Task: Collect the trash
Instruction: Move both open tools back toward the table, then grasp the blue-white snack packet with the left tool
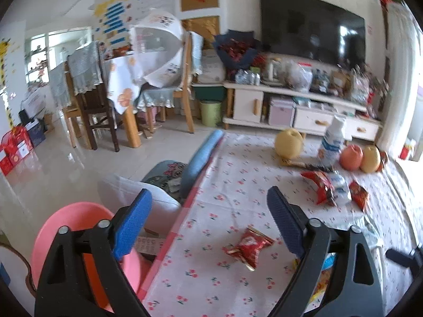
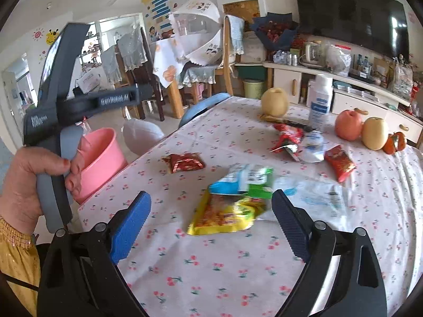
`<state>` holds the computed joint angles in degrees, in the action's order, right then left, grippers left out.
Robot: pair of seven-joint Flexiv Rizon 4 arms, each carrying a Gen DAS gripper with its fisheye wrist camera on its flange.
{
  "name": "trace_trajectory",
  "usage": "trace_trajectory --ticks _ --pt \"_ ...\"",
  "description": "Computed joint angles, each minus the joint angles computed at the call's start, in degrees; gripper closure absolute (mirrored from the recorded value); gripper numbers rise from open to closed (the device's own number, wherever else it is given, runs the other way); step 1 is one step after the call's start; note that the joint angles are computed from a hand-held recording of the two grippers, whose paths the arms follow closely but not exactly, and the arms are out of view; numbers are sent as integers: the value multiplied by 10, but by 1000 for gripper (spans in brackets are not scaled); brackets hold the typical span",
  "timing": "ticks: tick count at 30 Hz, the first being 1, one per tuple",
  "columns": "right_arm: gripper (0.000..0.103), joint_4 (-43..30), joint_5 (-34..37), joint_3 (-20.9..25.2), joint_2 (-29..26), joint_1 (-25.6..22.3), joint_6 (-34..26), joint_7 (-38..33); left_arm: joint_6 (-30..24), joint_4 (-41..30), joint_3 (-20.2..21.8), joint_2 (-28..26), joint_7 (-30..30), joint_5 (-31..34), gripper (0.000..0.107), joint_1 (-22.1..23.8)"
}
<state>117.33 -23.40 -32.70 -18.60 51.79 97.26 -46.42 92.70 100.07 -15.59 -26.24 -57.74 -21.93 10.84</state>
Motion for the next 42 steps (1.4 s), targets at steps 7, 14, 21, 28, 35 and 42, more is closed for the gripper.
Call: trace_trajectory --ticks 7,14,21,28,35,42 --pt "11 37 26 -92 26 56 11 -11 -86 -19 35 -14 -3 -6 10 -42" --pt "11 61 63 -173 45 97 11 -30 -153 -28 47 -24 -5 -28 10 -64" --pt "11 55 60 -120 55 14 -27 -26 -227 3 -49 -7 115 -171 10 -26" --pt "11 18 64 4 32 -128 -69 -27 -276 -44 40 -32 68 -112 11 -117" --pt "11 -68 77 137 -29 -261 -122 -53 -293 -92 84 -61 -4 -37 11 -150" --pt "11 -164 87 272 -95 -380 -159 -87 -318 -126 96 -81 -56 5 29 -153"
